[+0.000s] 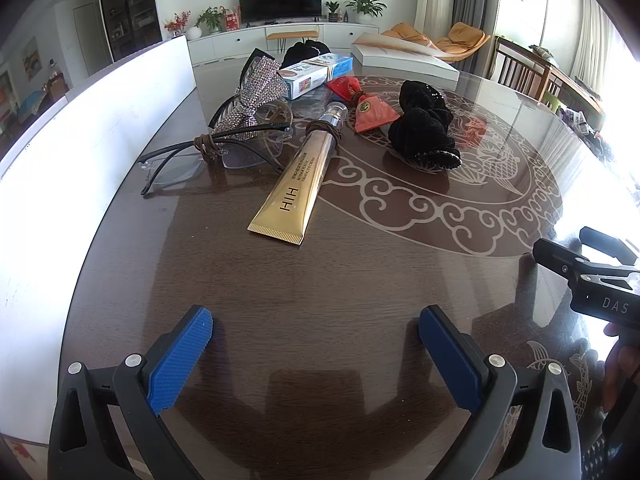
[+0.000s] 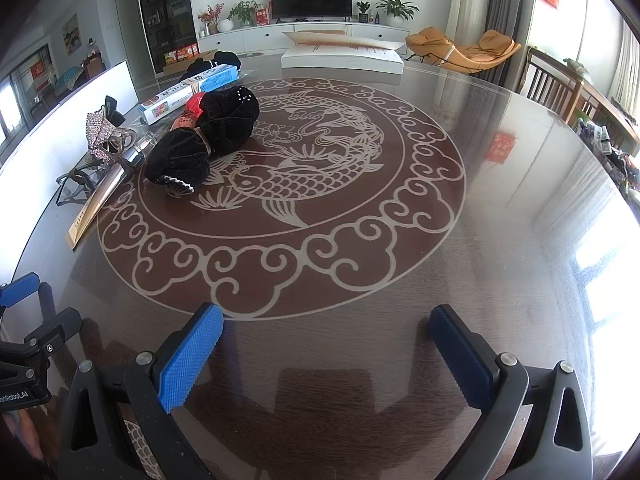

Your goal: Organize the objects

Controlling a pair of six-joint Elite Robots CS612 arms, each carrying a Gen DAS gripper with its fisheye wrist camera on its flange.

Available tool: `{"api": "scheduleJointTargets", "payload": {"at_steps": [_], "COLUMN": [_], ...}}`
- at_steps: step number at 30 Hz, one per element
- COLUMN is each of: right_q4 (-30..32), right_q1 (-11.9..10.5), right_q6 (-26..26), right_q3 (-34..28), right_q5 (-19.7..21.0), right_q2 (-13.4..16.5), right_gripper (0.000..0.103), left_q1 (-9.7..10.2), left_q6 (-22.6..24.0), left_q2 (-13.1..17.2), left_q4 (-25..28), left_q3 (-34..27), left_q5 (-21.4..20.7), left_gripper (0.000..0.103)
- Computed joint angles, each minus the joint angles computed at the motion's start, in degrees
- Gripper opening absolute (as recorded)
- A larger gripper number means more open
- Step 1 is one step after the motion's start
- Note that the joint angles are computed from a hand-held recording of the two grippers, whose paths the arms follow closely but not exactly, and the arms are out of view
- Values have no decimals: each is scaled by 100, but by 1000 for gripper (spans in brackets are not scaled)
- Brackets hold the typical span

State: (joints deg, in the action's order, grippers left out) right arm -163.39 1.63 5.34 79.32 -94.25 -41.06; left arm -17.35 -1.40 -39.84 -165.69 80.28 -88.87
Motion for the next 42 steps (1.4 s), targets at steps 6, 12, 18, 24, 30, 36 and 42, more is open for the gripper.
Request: {"api": "scheduleJointTargets", "payload": {"at_steps": [6, 12, 18, 24, 30, 36, 42], "right_q4": [-2, -4, -7, -7, -10, -10, -32], "right_q1": [0, 1, 0, -1, -2, -2, -7], "right_q6": [0, 0, -1, -5, 4, -7, 7], "right_q3": [0, 1, 0, 0, 4, 18, 35], "right_q5": [1, -1, 1, 4, 14, 0, 30], "right_q2": [2, 2, 4, 2, -6, -16, -25], "right_gripper": [103, 103, 103, 103, 103, 103, 103], "left_q1": [0, 6, 29, 29, 22, 25, 24], "left_q6": [1, 8, 234, 147, 103, 106, 105], "left_q2": [0, 2, 70, 178, 227, 275, 276], "left_q4": [1, -1, 170, -4, -140, -130, -130], "left_q3": [-1, -3, -186, -292, -282, -346, -347], "left_q5": [-1, -24, -171, -145, -96, -98, -97], "left_gripper": [103, 103, 103, 103, 103, 103, 103]}}
